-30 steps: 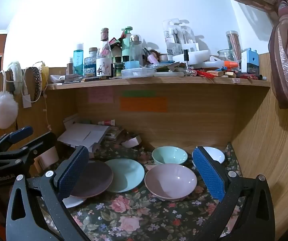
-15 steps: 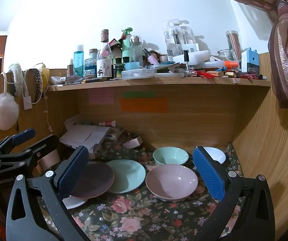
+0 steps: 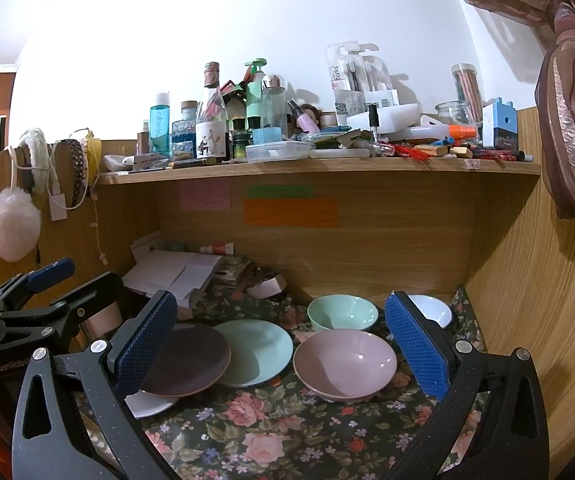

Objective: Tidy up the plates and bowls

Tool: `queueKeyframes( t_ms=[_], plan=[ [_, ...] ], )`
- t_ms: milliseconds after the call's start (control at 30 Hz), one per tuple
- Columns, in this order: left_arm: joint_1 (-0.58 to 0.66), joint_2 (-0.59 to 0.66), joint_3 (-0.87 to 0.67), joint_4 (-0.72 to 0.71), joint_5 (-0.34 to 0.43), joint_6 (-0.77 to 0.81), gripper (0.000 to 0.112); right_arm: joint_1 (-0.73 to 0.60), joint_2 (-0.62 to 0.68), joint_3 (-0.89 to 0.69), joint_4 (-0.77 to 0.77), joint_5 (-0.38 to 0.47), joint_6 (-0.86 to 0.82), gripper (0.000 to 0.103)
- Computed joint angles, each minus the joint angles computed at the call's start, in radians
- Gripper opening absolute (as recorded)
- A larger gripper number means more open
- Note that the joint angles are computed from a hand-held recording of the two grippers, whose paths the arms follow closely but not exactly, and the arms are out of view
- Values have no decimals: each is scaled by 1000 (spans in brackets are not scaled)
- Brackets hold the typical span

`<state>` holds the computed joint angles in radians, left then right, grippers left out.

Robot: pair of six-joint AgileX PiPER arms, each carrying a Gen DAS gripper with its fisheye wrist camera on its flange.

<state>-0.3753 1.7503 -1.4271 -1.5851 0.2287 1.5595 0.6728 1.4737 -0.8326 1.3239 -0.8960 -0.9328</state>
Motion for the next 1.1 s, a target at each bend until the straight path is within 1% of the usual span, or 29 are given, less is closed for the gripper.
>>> queueKeyframes(
  t_ms=[267, 400, 1000, 1100],
  plan=[
    [-7, -7, 5, -23, -2, 29, 103, 4, -1, -3, 3, -3, -3, 103],
    [0, -4, 4, -18, 14, 23, 103, 5, 2, 2, -5, -6, 8, 103],
    [1, -4, -2, 10, 16, -7, 103, 6, -6, 2, -8, -8, 11, 103],
    [0, -5, 3, -10, 15, 14, 103, 5, -6, 3, -10, -6, 12, 103]
  ],
)
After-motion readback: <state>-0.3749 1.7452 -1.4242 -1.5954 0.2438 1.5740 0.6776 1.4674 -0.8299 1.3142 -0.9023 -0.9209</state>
